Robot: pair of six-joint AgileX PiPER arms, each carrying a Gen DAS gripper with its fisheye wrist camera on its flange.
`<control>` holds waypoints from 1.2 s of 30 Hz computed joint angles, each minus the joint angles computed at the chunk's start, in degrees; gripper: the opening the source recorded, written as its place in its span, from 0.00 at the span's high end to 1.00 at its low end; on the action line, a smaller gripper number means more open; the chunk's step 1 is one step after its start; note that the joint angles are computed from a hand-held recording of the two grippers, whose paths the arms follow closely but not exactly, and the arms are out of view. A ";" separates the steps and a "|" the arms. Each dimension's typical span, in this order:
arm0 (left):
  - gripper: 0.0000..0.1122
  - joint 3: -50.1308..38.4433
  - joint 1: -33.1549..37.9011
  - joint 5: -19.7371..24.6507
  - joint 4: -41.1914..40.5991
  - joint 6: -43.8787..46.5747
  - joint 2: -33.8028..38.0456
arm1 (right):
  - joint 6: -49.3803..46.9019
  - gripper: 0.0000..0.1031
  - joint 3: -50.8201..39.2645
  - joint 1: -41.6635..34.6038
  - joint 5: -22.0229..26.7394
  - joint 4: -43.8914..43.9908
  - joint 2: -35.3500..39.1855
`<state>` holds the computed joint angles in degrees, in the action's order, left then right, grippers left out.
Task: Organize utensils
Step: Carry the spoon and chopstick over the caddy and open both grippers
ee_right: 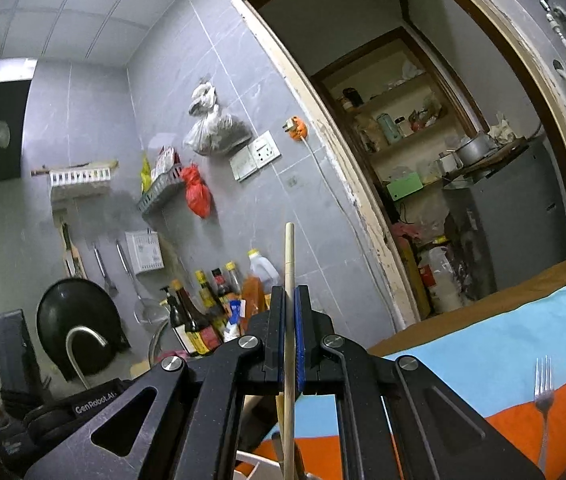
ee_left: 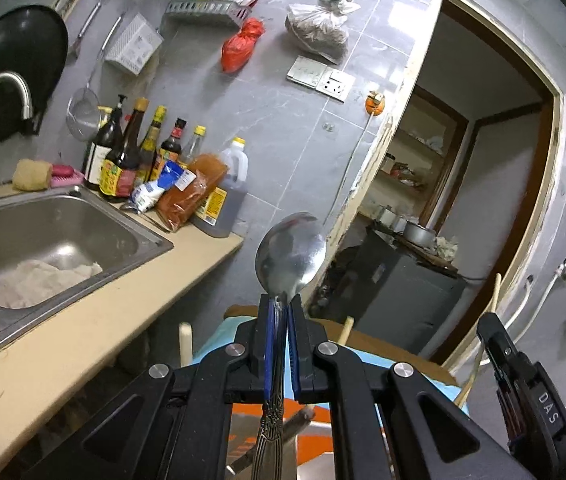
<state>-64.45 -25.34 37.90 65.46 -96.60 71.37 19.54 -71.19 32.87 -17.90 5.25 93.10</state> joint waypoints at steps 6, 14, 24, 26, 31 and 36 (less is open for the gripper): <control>0.94 1.16 -4.57 4.78 4.43 -1.55 0.63 | 1.15 0.96 0.85 -0.34 1.27 -3.89 -0.54; 0.94 1.31 -4.25 4.35 -3.20 7.85 -0.82 | 14.68 0.95 1.79 -2.26 3.44 -19.34 -1.89; 0.94 1.13 -4.02 4.23 -7.73 13.14 -1.54 | 35.70 0.95 1.07 -4.07 5.28 -40.03 -2.09; 0.94 1.40 -4.49 4.71 -8.11 13.98 -1.89 | 36.10 0.95 1.54 -4.01 5.14 -40.57 -2.36; 0.94 1.40 -5.62 6.40 -8.40 15.62 -1.85 | 28.54 0.96 3.54 -3.49 4.47 -34.88 -3.80; 0.94 0.46 -5.42 7.18 -12.51 19.33 -1.83 | 38.33 0.95 3.32 -3.92 5.84 -46.16 -4.21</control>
